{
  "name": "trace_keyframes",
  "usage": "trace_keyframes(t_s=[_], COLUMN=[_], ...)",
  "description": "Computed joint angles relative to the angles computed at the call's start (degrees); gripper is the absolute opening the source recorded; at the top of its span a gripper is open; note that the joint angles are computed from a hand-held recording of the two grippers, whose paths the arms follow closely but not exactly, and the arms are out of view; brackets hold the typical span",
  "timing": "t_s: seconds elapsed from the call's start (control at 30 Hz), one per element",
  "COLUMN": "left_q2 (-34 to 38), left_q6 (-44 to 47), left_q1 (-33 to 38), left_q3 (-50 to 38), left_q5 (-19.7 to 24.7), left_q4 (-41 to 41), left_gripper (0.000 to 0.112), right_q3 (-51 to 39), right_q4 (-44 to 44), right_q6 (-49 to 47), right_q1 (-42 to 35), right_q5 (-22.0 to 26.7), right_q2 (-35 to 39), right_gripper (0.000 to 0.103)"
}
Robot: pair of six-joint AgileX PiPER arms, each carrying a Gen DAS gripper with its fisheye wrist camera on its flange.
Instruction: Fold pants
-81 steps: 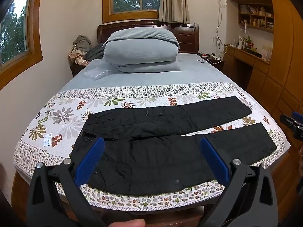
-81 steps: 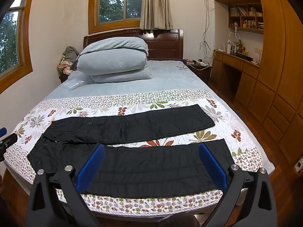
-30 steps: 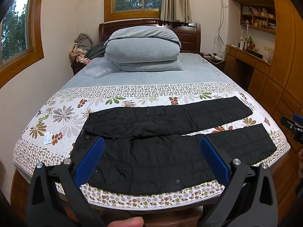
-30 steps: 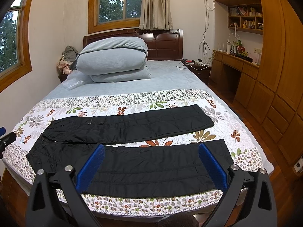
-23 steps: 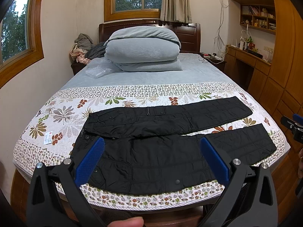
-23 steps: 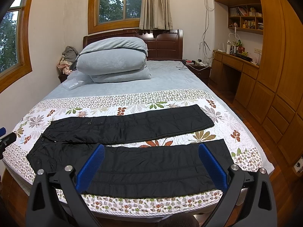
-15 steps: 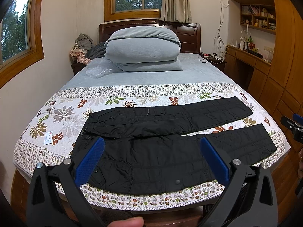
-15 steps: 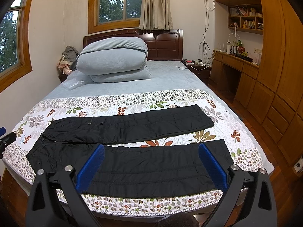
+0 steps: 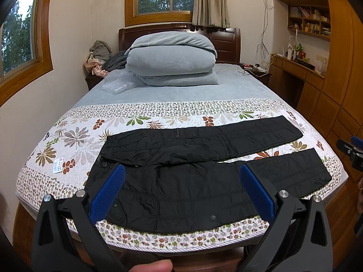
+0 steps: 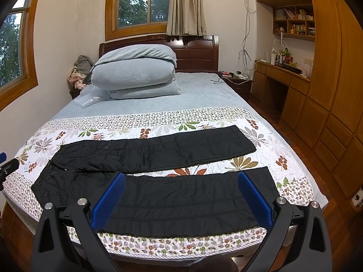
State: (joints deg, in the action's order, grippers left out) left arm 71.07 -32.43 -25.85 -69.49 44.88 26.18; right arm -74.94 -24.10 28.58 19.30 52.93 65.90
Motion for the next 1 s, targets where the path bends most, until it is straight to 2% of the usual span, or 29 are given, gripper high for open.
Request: trace_keyframes(t_s=[0.5, 0.7, 0.87, 0.9, 1.0], left_q2=[0.0, 0.5, 2.6, 4.1, 11.4], left_q6=[0.1, 0.6, 7.9, 12.3, 26.0], left_q1=[0.0, 0.7, 5.5, 8.0, 15.3], left_q3=[-0.1, -0.2, -1.7, -2.9, -10.6], left_q5=[0.2, 0.2, -2.0, -3.0, -0.4], left_q4=[-0.1, -0.7, -7.0, -10.6, -23.5], left_gripper=[0.101, 0.101, 0.101, 0.101, 0.101], right_q3=[0.0, 0.7, -1.3, -2.6, -11.2], right_q4=[0.5, 3.2, 11.8, 14.9, 30.7], right_q6=[-0.2, -2.6, -12.9, -16.2, -29.6], right_q1=[-0.1, -2.0, -10.7, -13.0, -24.6], right_q5=[0.0, -1.8, -5.6, -5.3, -2.0], right_q2=[0.3, -0.1, 1.9, 3.1, 11.3], right_gripper=[0.100, 0.100, 0.100, 0.100, 0.100])
